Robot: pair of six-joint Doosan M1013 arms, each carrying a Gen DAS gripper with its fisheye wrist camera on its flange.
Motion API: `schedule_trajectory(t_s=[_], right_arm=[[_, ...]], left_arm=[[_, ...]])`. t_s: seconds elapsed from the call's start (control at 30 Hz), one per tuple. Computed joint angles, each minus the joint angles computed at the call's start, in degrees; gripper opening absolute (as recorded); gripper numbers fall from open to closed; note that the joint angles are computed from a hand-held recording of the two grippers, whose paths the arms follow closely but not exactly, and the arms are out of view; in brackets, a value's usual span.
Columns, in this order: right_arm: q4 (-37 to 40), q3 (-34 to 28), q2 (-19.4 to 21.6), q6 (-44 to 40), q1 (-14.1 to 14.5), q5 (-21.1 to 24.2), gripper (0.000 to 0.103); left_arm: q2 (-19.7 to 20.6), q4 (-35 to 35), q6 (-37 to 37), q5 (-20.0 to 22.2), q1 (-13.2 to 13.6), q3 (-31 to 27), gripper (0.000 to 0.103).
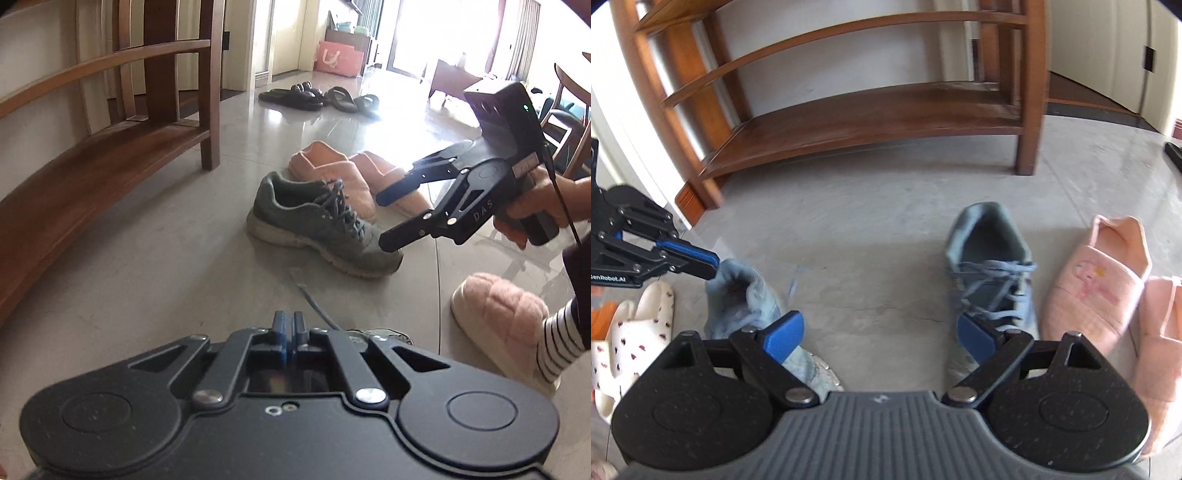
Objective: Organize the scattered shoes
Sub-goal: 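Reach the left gripper to the grey sneakers and close on one, then grasp the other grey sneaker with the right gripper while the left holds its sneaker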
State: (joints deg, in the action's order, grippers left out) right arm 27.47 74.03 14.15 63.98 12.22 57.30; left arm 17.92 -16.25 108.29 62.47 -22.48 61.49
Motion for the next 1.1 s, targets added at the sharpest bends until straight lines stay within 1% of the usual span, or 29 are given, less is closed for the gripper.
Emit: schedule_trajectory(t_s=[0.1,0.17,0.23,0.33,0.43,0.53,0.6,0.8,0.9,1.0,1.1], right_arm=[[-0.4,-0.5,0.4,-3.1,1.1,1.5,0.092],[-0.4,-0.7,0.6,-4.5,1.5,1.7,0.092],[0.1,-1.0,0.9,-4.8,1.8,1.9,0.092],[-0.1,-1.3,1.3,-4.4,2.1,1.7,0.092],[-0.8,-1.5,1.3,-4.0,2.4,1.4,0.092],[-2.2,-1.3,1.2,-2.3,2.5,0.1,0.092],[-3.1,-1.3,1.2,-1.3,2.7,-0.4,0.092],[-5.6,-1.2,1.3,3.2,2.4,-2.7,0.092],[-7.1,-0.8,1.2,5.2,2.3,-3.9,0.092],[-9.0,-0.8,1.2,7.2,2.3,-4.6,0.092],[-13.2,-0.6,1.5,10.4,2.4,-6.3,0.092]], left_arm=[[-0.5,3.3,-2.4,1.1,-0.5,0.3,0.001],[-0.8,4.2,-3.7,1.0,-0.5,0.7,0.006],[-1.2,5.4,-5.7,1.0,-0.6,1.1,0.012],[-1.2,6.8,-7.4,1.3,-0.8,0.8,0.017],[-1.3,8.4,-10.1,0.9,-1.2,0.6,0.018],[-1.1,11.2,-14.1,0.8,-1.9,0.1,0.020],[-0.5,13.7,-18.5,1.2,-2.8,-0.6,0.021],[0.2,15.5,-24.0,0.5,-4.0,-1.2,0.025],[0.6,15.6,-28.4,0.6,-4.4,-1.4,0.027],[0.6,15.4,-29.7,0.6,-4.7,-1.2,0.028],[0.4,15.1,-29.0,0.2,-4.8,-0.9,0.029]])
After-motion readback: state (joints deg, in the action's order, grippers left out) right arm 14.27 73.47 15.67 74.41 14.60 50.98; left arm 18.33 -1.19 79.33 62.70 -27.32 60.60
